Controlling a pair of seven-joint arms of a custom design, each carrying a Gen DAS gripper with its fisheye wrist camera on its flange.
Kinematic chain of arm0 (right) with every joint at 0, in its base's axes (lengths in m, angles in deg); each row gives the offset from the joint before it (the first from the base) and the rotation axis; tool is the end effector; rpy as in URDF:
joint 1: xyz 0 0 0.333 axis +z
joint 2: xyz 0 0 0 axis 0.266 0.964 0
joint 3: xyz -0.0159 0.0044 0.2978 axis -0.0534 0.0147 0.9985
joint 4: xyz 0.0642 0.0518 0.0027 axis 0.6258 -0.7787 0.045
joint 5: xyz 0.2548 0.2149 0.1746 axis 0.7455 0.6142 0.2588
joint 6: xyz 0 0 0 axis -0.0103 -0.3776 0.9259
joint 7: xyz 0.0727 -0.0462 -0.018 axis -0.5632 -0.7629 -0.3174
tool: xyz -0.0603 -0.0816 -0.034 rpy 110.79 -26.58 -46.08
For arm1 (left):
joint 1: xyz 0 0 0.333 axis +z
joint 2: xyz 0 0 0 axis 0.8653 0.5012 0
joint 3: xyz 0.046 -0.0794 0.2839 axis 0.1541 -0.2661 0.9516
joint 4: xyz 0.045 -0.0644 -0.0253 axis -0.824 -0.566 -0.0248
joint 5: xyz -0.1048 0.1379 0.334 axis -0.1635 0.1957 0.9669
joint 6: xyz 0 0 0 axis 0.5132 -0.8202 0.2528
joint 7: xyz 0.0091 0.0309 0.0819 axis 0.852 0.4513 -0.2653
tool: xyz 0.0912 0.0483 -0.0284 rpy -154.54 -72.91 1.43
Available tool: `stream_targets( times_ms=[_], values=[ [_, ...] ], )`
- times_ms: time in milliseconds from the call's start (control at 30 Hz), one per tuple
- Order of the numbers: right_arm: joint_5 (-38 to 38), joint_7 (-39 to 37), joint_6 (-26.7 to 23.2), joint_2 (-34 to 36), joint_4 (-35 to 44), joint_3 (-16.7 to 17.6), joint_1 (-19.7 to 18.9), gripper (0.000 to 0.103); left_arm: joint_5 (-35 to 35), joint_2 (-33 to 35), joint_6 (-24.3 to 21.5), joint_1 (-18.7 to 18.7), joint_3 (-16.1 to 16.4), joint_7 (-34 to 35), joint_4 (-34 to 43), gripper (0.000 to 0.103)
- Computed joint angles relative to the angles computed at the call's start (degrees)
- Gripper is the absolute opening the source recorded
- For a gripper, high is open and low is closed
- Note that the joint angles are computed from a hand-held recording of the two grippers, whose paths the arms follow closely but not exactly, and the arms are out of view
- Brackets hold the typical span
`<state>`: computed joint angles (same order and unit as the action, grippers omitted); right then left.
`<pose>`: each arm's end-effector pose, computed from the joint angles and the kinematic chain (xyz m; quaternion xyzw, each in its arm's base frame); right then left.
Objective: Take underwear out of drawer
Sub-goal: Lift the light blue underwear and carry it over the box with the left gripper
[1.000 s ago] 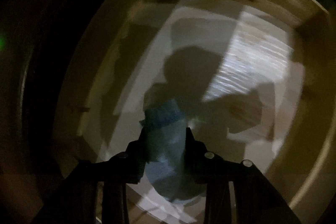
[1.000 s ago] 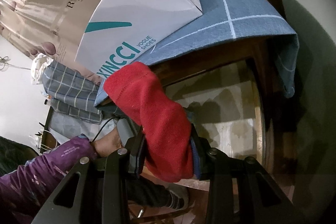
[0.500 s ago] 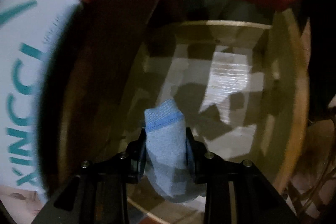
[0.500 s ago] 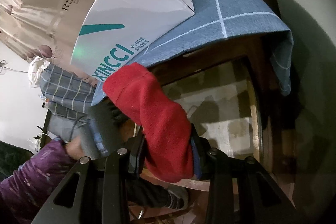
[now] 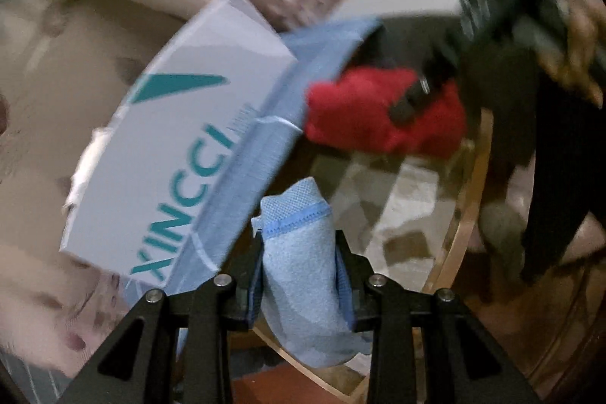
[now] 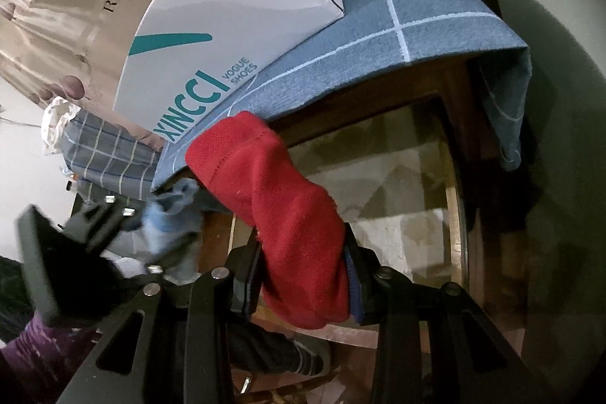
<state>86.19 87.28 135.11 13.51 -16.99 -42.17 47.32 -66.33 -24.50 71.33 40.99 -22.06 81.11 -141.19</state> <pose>0.4779 0.4373 0.5895 -0.6197 0.6761 0.0973 0.3865 0.4460 -0.3424 0.6172 -0.2115 0.8987 -0.1883 0.3349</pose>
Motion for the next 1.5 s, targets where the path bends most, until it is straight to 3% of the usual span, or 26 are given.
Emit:
stream_targets(
  times_ms=[267,800,1500],
  values=[
    [0.9,-0.8,0.5,-0.2,-0.3,0.2,0.0,0.034,2.7,-2.1,-1.0,1.5,-1.2,-13.2,3.8,0.032],
    [7.1,-5.2,4.2,-1.4,-2.9,1.0,-0.7,0.034,8.4,8.2,-6.4,-0.3,0.7,-33.7,22.2,0.033],
    [16.7,-12.7,6.7,-2.5,-5.7,1.7,-2.0,0.034,13.7,25.4,-14.1,-8.1,7.7,-36.8,45.9,0.033]
  ],
)
